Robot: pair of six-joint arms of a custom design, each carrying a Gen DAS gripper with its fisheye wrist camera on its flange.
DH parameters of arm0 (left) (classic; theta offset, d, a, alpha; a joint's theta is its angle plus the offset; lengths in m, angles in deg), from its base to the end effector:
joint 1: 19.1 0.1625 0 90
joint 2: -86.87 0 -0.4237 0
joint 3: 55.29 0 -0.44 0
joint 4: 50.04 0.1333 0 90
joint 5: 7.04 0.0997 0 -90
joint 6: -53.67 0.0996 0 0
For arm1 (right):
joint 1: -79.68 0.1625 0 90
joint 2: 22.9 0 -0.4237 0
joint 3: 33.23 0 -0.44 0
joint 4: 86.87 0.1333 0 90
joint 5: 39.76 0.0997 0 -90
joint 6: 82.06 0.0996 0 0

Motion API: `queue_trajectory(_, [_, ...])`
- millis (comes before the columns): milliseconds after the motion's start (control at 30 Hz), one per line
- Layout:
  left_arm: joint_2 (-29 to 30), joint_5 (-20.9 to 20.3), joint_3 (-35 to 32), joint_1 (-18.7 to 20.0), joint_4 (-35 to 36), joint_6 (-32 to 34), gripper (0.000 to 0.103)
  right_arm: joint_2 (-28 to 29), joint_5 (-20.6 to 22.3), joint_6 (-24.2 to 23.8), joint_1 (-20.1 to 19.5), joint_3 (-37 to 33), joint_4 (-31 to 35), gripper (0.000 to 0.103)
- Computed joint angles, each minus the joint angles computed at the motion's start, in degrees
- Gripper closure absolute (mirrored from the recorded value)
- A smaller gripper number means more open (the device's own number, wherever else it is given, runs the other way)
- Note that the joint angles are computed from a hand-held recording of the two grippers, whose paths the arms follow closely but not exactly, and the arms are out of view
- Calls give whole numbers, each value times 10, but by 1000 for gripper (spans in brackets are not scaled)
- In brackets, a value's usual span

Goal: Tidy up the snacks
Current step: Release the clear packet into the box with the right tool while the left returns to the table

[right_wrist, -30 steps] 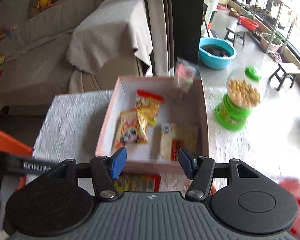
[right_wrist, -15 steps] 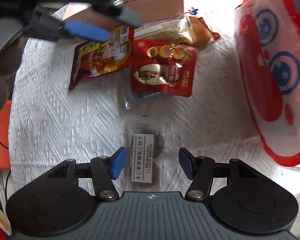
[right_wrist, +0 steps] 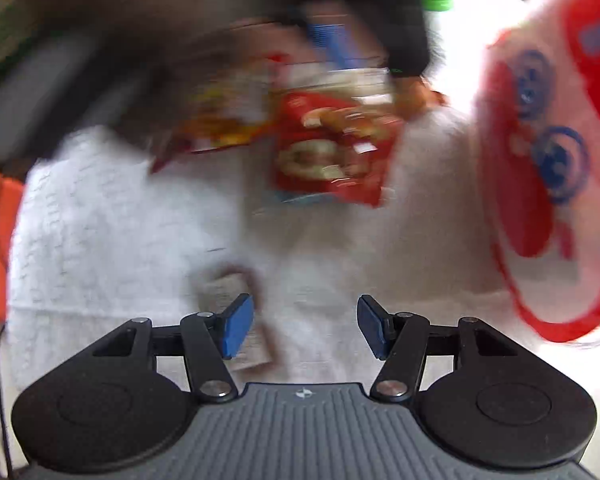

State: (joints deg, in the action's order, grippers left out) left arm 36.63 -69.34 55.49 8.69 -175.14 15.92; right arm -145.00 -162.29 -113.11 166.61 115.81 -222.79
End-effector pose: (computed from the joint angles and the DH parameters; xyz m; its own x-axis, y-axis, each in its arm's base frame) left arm -0.3936 -0.4104 -0.0174 -0.6758 0.4352 -0.5949 0.4871 0.8694 0.0827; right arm 0.0642 -0.2925 0.2751 -0.7394 -0.2987 0.6034 -0.3860 0.9223 -0.0164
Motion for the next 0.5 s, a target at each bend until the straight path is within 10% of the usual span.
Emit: queue_trajectory(500, [-197,-24,146,-22,28,-278,62,304,-52,-138,75,-98,-369,45])
